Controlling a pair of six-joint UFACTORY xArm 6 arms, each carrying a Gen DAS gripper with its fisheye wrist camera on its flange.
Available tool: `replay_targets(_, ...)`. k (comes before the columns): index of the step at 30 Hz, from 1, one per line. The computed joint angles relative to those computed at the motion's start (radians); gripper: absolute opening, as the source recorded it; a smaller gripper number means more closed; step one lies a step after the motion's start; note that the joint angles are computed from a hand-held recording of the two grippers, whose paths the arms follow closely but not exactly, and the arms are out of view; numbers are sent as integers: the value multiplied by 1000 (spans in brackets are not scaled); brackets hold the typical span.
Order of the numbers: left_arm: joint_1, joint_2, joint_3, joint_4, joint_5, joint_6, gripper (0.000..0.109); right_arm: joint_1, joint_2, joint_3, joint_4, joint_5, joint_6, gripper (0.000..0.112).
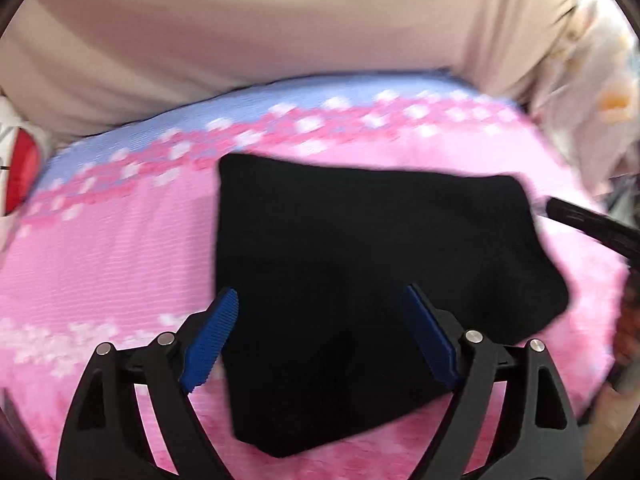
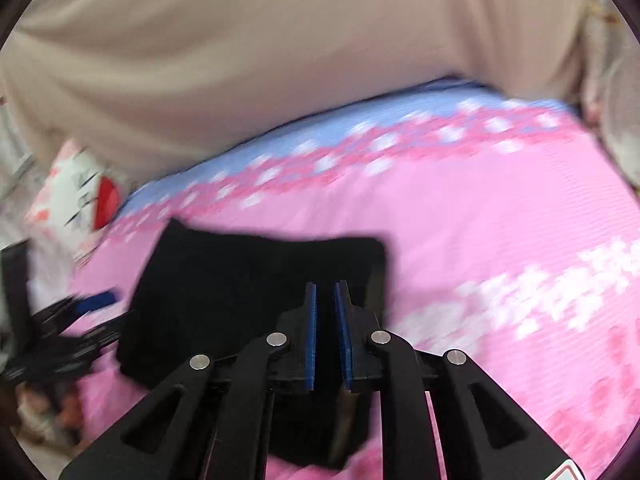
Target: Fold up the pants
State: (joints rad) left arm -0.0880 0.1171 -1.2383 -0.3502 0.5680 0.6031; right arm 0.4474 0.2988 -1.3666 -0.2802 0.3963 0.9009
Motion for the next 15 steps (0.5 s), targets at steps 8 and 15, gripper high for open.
replay_targets(8, 15, 61, -17, 145, -24, -164, 82, -30, 28, -42, -47, 78, 117, 1)
replay_targets(15, 33, 87, -47, 102, 14, -146, 84, 44, -39, -24, 13, 171, 0, 43)
